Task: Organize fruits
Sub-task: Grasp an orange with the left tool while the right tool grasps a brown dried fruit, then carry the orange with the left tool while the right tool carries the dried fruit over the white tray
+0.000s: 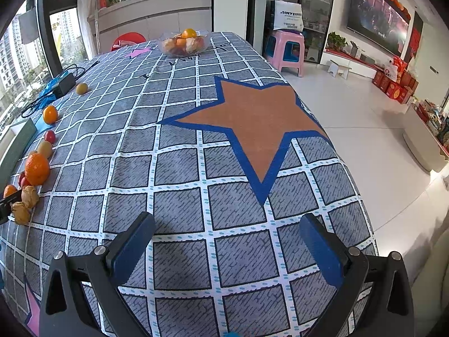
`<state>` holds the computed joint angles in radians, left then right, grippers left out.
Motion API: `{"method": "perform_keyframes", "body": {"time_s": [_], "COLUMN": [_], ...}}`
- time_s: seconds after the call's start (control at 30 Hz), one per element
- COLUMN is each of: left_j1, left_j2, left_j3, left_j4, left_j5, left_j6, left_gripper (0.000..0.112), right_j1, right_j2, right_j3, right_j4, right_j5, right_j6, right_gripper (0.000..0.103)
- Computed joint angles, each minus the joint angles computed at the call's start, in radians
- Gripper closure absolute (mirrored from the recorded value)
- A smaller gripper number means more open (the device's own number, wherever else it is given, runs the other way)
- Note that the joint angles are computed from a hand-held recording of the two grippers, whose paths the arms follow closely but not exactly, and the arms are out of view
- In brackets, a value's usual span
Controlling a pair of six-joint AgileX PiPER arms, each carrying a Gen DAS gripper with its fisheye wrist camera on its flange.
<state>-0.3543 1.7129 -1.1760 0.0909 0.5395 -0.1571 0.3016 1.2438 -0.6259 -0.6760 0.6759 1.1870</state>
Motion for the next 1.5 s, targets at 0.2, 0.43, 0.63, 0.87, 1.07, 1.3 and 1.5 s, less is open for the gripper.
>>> {"method": "perform_keyframes", "body": {"time_s": [0.2,0.43,0.63,0.87,1.07,1.3,1.5], "left_j1": [-0.001,0.060,0.169,0.272,0.371,0.475,0.534], "left_j2": [-0.042,-0.099,-0.185,-0.277,-0.284,-0.236,-0.193], "left_j3": [0.051,0.114,0.160,0.197,0.190,0.148,0.126], "left_j4": [-0.043,-0.198,-0.434,-0.550,-0.634,-0.707,-0.723], "left_j5": [-0.057,-0.065,-0.037,-0.044,-0.047,-0.026,-0.042], "left_j6": [0.076,0.260,0.512,0.677,0.795,0.880,0.918], "left_gripper": [0.068,0.075,0.075,0.075,0.075,0.075,0.075], "right_j1": [0.043,0.279,0.399,0.428,0.437,0.475,0.491], "right_j2": [-0.056,0.080,0.257,0.404,0.380,0.353,0.408], "right_j3": [-0.017,-0.160,-0.308,-0.460,-0.446,-0.490,-0.594], "right_j4": [0.157,0.084,0.027,0.089,0.070,0.041,0.071], "right_j5": [-0.051,-0.057,-0.048,-0.008,-0.038,0.028,0.049], "right_j6": [-0.071,0.026,0.052,-0.019,0.010,0.018,-0.042], "right_gripper": [0.000,0.000,0.000,0.044,0.077,0.077,0.077]}}
